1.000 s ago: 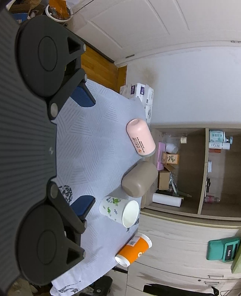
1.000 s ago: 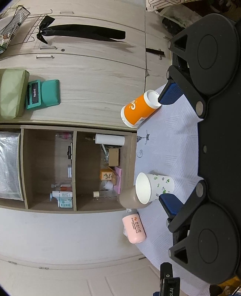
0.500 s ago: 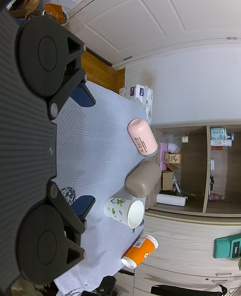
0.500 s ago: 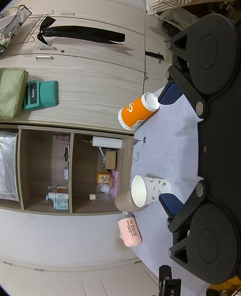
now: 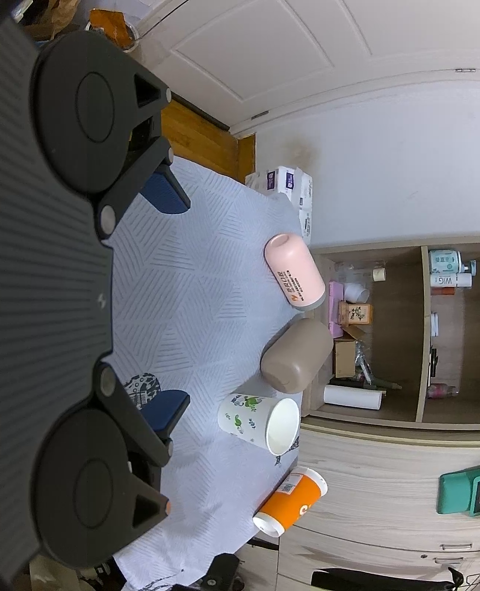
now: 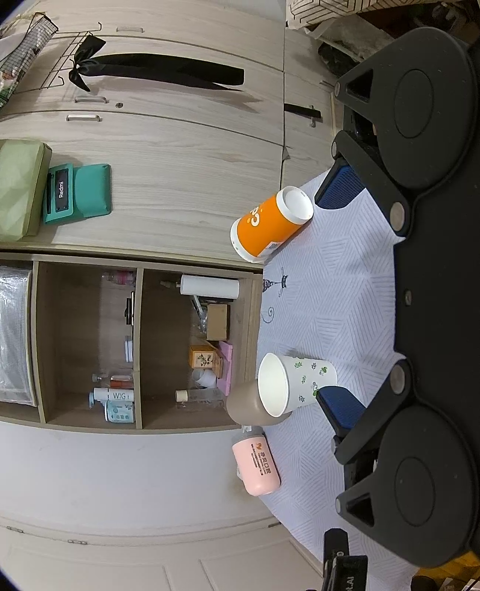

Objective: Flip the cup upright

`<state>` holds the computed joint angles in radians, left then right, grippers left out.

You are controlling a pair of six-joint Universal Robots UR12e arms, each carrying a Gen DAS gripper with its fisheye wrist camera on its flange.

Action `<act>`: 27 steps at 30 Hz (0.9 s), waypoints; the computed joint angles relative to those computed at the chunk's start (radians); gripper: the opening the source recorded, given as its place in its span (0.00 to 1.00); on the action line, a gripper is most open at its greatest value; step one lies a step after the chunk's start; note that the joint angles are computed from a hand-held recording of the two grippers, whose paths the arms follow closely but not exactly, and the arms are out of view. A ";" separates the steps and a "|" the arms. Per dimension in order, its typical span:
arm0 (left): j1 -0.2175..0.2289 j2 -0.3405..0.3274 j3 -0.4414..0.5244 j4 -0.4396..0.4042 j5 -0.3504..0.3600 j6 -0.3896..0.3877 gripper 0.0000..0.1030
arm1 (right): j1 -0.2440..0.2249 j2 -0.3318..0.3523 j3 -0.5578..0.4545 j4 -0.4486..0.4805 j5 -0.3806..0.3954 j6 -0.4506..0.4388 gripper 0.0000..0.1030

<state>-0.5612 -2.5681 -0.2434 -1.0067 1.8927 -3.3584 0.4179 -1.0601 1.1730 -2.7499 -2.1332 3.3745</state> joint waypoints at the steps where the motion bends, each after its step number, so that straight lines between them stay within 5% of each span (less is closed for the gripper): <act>1: 0.000 -0.002 0.003 -0.002 0.001 0.002 1.00 | 0.000 0.000 0.000 0.000 -0.001 0.001 1.00; 22: -0.001 -0.025 0.057 -0.062 -0.001 0.007 1.00 | 0.000 -0.007 0.012 -0.016 -0.004 -0.003 1.00; 27: -0.003 -0.008 0.019 -0.019 0.007 0.020 1.00 | 0.001 -0.007 0.012 -0.018 -0.006 -0.004 1.00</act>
